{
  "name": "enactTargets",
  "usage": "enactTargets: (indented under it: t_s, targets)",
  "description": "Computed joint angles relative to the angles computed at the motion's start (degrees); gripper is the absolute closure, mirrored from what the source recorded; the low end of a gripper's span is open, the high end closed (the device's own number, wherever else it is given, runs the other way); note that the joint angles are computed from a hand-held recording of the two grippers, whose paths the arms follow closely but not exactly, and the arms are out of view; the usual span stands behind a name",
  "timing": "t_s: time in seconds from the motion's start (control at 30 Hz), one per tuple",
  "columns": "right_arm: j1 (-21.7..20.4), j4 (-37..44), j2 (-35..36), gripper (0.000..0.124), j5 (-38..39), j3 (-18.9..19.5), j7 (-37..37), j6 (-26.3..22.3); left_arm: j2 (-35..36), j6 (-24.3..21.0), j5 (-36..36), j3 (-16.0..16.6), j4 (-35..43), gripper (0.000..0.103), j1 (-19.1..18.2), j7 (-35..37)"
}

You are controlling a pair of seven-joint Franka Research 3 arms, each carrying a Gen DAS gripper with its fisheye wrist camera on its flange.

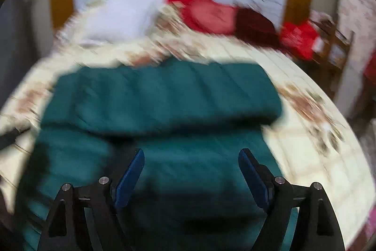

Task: Fold large clothes
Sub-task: 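Grasp the jacket hem with both tools and fold it toward the collar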

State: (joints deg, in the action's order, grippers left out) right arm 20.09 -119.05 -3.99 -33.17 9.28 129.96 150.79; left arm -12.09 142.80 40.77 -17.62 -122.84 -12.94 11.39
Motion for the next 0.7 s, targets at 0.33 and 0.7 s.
enactTargets:
  t_s: [0.33, 0.7]
  targets:
    - [-2.71, -4.66, 0.07, 0.023, 16.3, -3.65, -15.79, -0.86, 17.18, 10.3, -2.86, 2.32, 16.44, 0.025, -3.98, 11.81]
    - [-3.22, -3.3, 1.02, 0.021, 15.26, -3.03, -16.56, -1.68, 18.81, 20.89, -10.67, 5.79, 15.0, 0.092, -5.59, 16.9]
